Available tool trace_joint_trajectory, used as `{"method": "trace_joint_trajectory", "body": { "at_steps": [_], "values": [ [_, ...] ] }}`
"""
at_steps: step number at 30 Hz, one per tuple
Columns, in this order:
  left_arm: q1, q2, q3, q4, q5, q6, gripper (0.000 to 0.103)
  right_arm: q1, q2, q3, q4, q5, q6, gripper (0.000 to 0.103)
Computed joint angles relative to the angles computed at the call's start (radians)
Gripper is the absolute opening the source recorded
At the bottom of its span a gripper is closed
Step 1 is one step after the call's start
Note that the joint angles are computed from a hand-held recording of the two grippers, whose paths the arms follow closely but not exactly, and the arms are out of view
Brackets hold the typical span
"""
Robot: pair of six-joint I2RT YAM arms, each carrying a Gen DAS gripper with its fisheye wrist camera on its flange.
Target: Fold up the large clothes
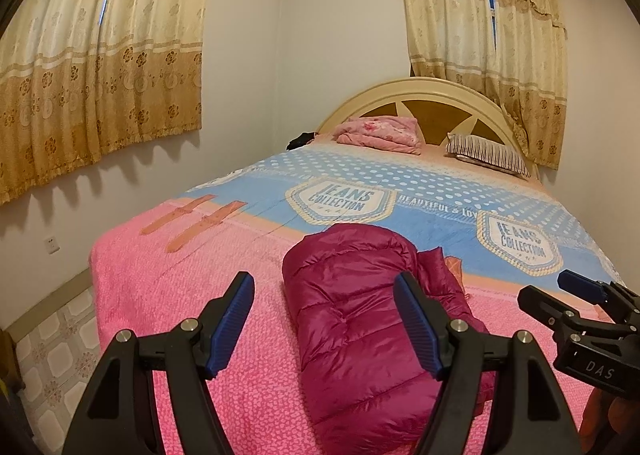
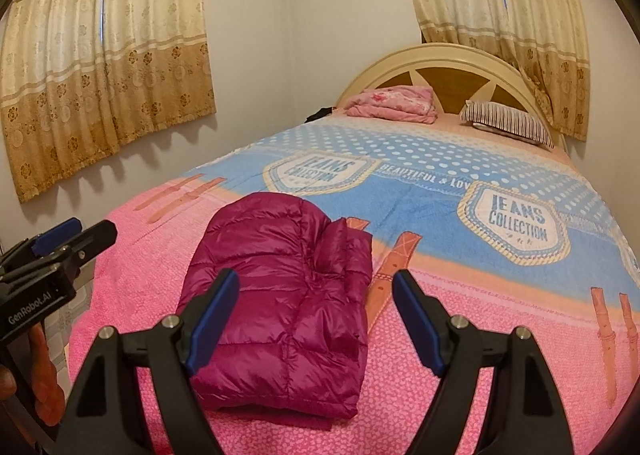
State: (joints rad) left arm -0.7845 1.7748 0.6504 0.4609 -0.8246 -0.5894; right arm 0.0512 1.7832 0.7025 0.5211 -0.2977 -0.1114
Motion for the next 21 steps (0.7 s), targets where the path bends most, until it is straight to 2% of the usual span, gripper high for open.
{"method": "trace_joint_trajectory", "body": {
  "at_steps": [21],
  "values": [
    [0.007, 0.014, 0.002, 0.011, 0.009, 0.005, 0.073, -0.010, -0.004, -0.002, -0.009, -0.013, -0.009, 0.082]
  ]
}}
